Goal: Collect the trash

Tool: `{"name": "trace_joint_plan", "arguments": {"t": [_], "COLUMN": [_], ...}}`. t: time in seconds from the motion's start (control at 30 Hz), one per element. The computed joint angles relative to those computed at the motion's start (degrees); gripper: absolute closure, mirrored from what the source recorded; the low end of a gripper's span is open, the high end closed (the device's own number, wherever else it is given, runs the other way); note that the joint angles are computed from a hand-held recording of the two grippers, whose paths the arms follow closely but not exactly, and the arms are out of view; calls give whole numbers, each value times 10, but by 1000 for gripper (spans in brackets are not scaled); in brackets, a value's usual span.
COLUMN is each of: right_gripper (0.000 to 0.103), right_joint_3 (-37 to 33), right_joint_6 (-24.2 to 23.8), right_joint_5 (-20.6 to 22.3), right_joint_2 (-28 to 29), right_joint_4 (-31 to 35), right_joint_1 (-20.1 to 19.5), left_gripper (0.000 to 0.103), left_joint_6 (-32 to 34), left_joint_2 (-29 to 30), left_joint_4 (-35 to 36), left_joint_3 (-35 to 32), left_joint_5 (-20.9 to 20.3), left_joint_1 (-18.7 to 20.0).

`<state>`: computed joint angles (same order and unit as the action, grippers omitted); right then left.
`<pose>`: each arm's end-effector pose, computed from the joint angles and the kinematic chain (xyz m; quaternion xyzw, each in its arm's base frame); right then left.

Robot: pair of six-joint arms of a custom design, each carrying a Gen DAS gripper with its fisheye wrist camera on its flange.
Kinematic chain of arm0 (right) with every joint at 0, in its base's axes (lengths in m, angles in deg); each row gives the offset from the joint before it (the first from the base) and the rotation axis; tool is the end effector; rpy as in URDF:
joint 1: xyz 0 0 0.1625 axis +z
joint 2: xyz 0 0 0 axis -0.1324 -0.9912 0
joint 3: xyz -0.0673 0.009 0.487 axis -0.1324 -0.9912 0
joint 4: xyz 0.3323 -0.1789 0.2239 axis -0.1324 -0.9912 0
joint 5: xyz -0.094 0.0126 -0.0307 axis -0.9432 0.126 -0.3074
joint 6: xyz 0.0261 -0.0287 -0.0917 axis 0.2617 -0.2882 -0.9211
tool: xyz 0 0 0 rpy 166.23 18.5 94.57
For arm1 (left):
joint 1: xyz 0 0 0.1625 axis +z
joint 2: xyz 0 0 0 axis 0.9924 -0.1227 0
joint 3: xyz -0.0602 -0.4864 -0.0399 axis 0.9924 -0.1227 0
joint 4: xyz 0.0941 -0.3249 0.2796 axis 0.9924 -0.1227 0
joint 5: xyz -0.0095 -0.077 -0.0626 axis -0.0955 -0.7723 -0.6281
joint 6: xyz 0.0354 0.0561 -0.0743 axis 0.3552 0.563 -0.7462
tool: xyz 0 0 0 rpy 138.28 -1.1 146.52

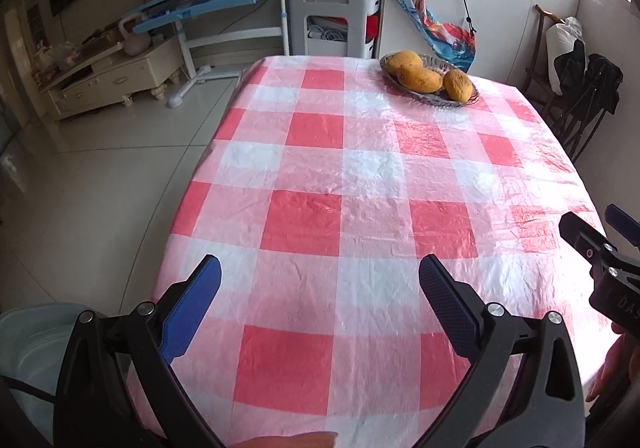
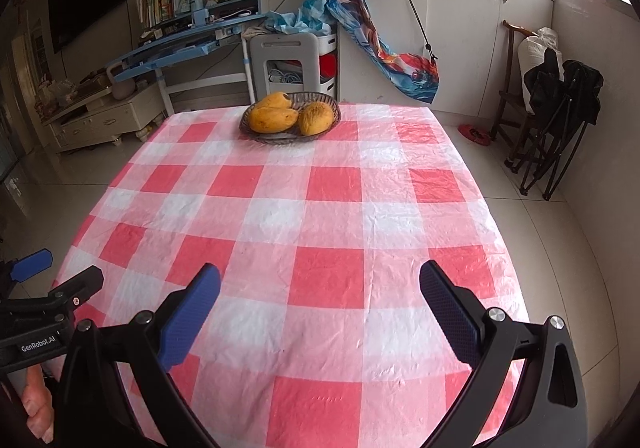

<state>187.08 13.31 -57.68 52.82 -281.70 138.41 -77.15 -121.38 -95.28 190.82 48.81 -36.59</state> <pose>0.3976 -0.3608 -0.0411 0.2719 -0.8716 0.2976 0.2790 -0.0020 -0.3262 0.3457 -0.0301 0.8383 -0.3481 0.4185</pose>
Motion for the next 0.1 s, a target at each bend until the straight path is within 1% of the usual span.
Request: {"name": "trace_joint_plan", "arguments": {"t": [0.03, 0.1], "right_gripper": [8, 8], "right_joint_3": [-6, -19], "right_joint_6": [1, 13], "right_joint_5": [-2, -6], "right_joint_2": [1, 0], "right_joint_4": [10, 36], "right_joint_1": [-8, -23], "left_gripper": [7, 7], "left_joint_6": [38, 71], "left_joint_2": [23, 50], "left_joint_4": [-51, -107], "left_joint_3": [-5, 0], "left_joint_5": [1, 8], "left_joint_1": [23, 37]}}
